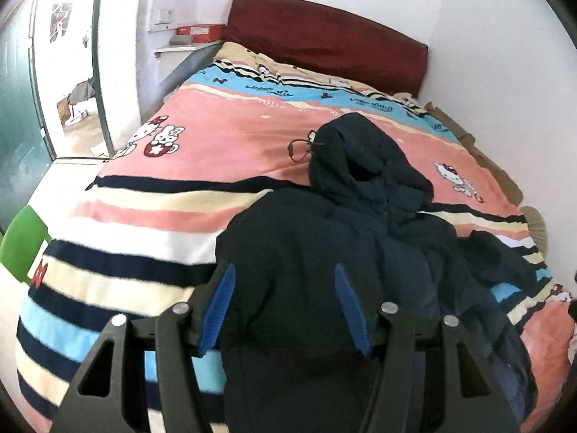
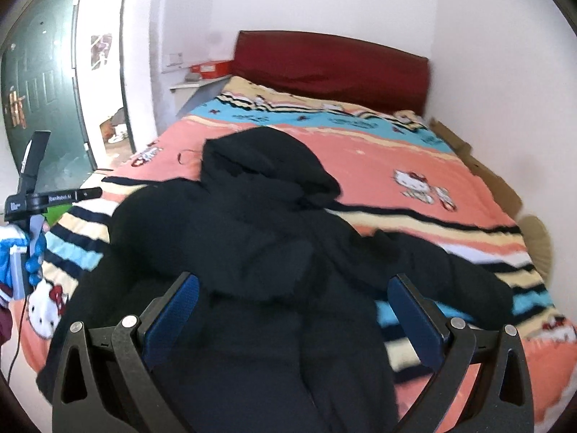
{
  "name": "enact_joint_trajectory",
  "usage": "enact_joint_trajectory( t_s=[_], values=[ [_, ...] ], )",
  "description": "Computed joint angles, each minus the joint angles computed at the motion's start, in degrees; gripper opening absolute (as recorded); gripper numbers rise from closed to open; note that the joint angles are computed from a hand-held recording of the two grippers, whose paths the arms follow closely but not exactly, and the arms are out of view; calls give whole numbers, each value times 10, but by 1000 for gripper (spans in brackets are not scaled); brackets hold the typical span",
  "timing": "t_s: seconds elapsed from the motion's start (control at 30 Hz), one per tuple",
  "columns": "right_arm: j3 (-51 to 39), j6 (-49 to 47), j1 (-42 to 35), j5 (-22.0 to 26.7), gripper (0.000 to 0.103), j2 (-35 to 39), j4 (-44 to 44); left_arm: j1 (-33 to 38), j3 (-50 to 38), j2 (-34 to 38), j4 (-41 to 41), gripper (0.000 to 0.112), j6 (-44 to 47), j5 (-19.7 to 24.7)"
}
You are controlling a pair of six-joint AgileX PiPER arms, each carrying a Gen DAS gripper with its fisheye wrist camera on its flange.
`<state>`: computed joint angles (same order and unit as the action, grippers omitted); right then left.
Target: Fold large clothes
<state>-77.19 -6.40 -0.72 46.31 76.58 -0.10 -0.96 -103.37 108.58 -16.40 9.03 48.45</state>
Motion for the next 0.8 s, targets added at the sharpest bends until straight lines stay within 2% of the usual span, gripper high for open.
enact_joint_trajectory(
  t_s=[0.2,0.33,0.47,0.6,0.8],
  values=[
    [-83,33,48,-48,103,137,-9,-22,-98,97,-3,56,19,32],
    [-131,44,59,-59,103,232,2,-40,-154,164,-21,56,41,52],
    [-163,48,51,-62,103,308,7,-52,-166,207,-16,56,44,43],
    [-199,33,31,-54,102,378,21,-52,-153,226,-48,57,73,30],
    [-211,-14,-3,-51,102,437,76,-49,-129,240,-91,59,93,6]
  ],
)
